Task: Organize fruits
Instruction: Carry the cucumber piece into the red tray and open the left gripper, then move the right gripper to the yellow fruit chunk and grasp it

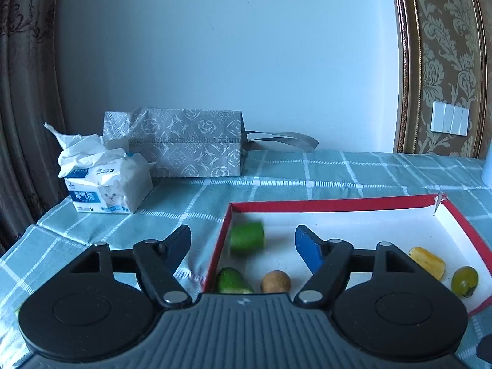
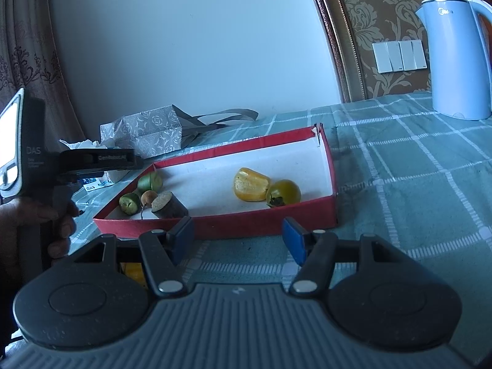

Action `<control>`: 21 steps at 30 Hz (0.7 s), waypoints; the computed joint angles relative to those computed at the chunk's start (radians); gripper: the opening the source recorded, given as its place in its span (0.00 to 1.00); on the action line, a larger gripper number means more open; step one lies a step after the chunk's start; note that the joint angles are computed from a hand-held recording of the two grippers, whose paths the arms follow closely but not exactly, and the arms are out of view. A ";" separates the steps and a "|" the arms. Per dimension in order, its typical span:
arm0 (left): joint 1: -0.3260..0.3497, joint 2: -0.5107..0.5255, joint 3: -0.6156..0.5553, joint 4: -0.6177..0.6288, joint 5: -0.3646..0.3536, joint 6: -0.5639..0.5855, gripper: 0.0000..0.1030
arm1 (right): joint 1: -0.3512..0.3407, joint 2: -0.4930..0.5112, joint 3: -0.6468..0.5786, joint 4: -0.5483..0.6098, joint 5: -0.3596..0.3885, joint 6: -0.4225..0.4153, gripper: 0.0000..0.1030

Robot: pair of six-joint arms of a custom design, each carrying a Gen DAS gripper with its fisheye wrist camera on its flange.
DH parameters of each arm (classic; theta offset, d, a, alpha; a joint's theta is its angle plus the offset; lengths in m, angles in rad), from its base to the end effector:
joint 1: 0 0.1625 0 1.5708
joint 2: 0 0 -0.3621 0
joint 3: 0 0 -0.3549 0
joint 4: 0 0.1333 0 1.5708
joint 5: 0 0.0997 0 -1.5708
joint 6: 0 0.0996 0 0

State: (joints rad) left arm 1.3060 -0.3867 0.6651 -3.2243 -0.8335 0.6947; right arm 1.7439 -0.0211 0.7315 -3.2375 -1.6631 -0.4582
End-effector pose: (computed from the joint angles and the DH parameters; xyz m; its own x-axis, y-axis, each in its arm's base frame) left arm -0.0078 -0.7939 0.2850 -0.6489 -0.2200 -0.7284 0.6070 0.4276 -0.6699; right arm 0.2548 -0.7367 -0.0370 -0.8474 -0.3385 0.4091 -0.5287 0.4663 -0.7093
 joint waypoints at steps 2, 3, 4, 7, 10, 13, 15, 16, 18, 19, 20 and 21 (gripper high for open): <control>-0.001 -0.053 0.089 -0.033 -0.008 -0.019 0.73 | -0.001 -0.002 0.002 0.001 0.005 0.001 0.60; -0.001 -0.082 0.142 -0.061 -0.013 -0.023 0.77 | -0.001 -0.003 0.004 0.001 0.005 -0.003 0.60; 0.000 -0.113 0.196 -0.095 -0.018 -0.028 0.81 | -0.001 -0.005 0.007 0.000 0.005 -0.010 0.60; 0.009 -0.231 0.394 -0.173 -0.048 -0.070 0.82 | -0.002 -0.017 0.025 0.014 0.016 -0.027 0.60; 0.027 -0.322 0.556 -0.265 -0.063 -0.087 0.82 | 0.000 -0.030 0.045 0.031 0.032 -0.050 0.60; 0.055 -0.373 0.655 -0.347 -0.088 -0.104 0.82 | 0.007 -0.038 0.065 0.035 0.048 -0.091 0.60; 0.075 -0.389 0.676 -0.353 -0.095 -0.133 0.82 | 0.013 -0.042 0.073 0.056 0.055 -0.128 0.60; 0.082 -0.393 0.676 -0.343 -0.094 -0.157 0.82 | 0.016 -0.046 0.079 0.074 0.059 -0.149 0.60; 0.094 -0.402 0.671 -0.323 -0.108 -0.216 0.82 | 0.028 -0.039 0.077 0.081 0.040 -0.197 0.60; 0.098 -0.402 0.669 -0.324 -0.114 -0.230 0.82 | 0.034 -0.035 0.077 0.079 0.028 -0.224 0.60; 0.099 -0.398 0.667 -0.334 -0.116 -0.222 0.82 | 0.039 -0.032 0.077 0.080 0.022 -0.246 0.60; 0.100 -0.395 0.665 -0.337 -0.117 -0.212 0.82 | 0.042 -0.032 0.081 0.078 0.022 -0.259 0.60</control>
